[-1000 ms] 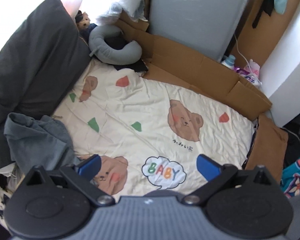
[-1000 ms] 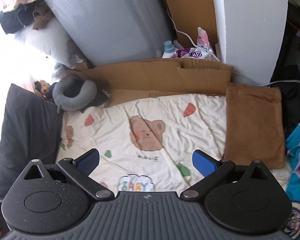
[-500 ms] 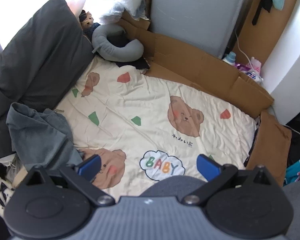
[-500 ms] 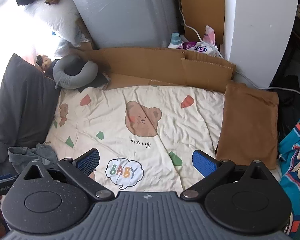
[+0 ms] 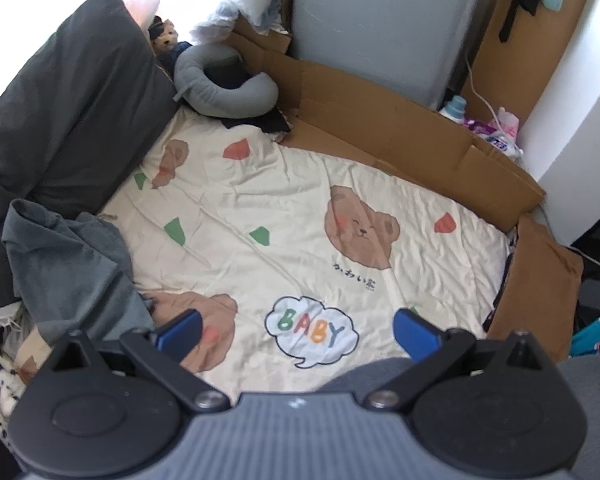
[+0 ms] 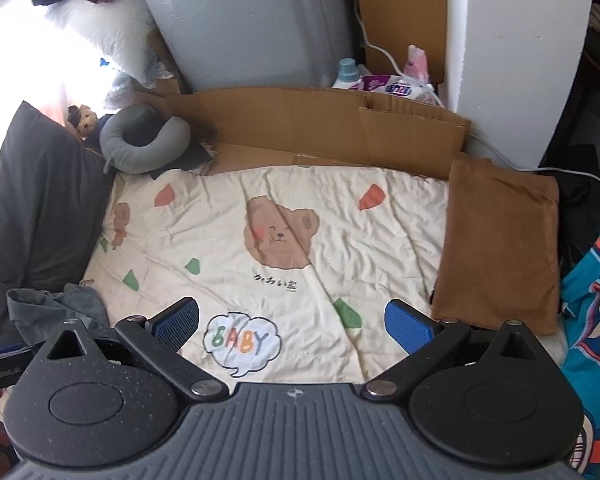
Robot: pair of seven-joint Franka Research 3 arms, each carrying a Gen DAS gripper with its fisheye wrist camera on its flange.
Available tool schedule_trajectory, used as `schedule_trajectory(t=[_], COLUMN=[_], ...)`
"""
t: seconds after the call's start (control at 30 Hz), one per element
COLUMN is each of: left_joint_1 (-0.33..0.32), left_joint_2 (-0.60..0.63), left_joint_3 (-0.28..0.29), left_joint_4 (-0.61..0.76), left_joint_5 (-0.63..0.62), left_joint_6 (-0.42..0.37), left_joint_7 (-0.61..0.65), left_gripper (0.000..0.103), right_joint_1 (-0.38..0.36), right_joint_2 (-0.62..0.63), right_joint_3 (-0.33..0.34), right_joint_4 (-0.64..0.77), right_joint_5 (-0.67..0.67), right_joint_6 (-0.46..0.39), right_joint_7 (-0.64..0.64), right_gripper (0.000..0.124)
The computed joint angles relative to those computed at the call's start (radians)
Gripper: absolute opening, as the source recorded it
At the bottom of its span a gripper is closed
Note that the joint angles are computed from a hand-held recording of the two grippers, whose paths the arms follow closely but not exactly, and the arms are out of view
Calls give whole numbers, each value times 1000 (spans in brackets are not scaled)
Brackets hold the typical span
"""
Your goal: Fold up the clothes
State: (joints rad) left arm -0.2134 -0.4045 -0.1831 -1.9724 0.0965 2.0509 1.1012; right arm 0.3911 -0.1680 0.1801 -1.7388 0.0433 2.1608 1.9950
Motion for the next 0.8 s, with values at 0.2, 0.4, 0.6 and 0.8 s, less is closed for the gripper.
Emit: schedule_trajectory(t=[0.2, 0.4, 0.6, 0.8], left_joint_1=[-11, -20, -24, -26], left_joint_2=[19, 31, 34, 42], left_joint_3=[-13, -21, -34, -33], left_joint_4=[-6, 1, 8, 15], left_joint_5=[-2, 7, 34, 40], left_joint_6=[19, 17, 13, 10], left_joint_7=[-12, -15, -29, -41], left_gripper=[103, 103, 103, 102], right_joint_1=[14, 21, 22, 26], right_joint_2=[7, 10, 4, 12], right_joint_3=[4, 7, 7, 6], right_joint_4=[-11, -22, -29, -16], right_joint_5=[20, 13, 12, 14], right_joint_6=[20, 29, 20, -12], right_joint_7=[-34, -46, -52, -81], right_gripper=[102, 102, 102, 102])
